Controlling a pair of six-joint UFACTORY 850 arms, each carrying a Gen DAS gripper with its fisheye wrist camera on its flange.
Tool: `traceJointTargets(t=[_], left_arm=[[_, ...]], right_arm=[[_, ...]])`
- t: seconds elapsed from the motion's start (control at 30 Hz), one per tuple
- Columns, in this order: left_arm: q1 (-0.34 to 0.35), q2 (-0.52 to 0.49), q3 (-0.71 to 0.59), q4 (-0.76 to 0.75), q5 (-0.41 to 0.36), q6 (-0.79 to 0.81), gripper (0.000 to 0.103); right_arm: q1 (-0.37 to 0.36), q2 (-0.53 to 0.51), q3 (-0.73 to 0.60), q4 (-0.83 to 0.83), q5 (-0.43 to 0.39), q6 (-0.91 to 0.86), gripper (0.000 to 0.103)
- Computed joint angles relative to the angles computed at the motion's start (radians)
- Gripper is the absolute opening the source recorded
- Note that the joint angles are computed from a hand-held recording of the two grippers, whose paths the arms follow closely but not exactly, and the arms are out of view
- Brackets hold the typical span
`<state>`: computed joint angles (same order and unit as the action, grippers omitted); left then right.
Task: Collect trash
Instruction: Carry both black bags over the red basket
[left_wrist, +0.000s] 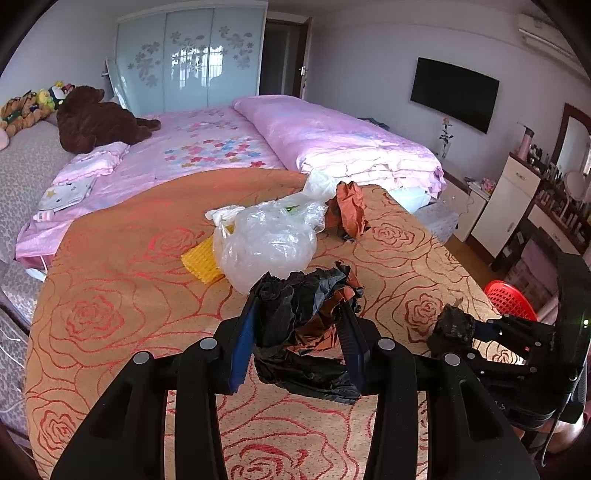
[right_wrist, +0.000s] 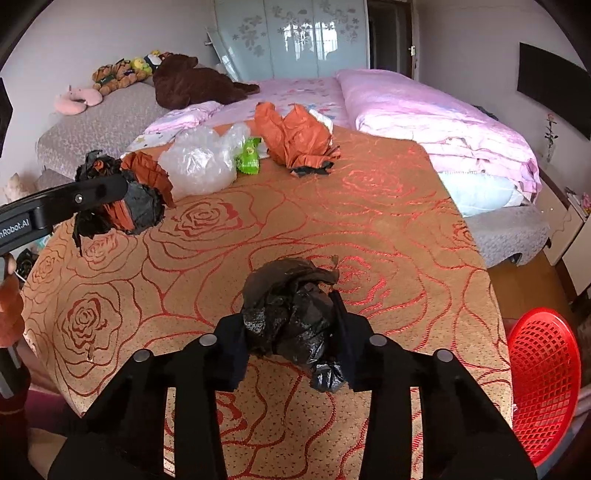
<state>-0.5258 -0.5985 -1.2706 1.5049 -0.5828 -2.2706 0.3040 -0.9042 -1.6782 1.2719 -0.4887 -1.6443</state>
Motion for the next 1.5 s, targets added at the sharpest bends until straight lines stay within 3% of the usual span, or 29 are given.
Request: traceJointTargets(t=[0.67,1.5], left_arm=[[-0.035,-0.021,-0.075,-0.015,-0.066,0.032,0.04],[-0.058,-0.177,-0.35,-0.095,-0.018,0.289,0.04]], right_arm=[[-0.061,0.082,0.045,0.307,0.005,-0.152,0.036],[-0.157,0.134,0.063,0.481,0.026,-0.236,0.036]])
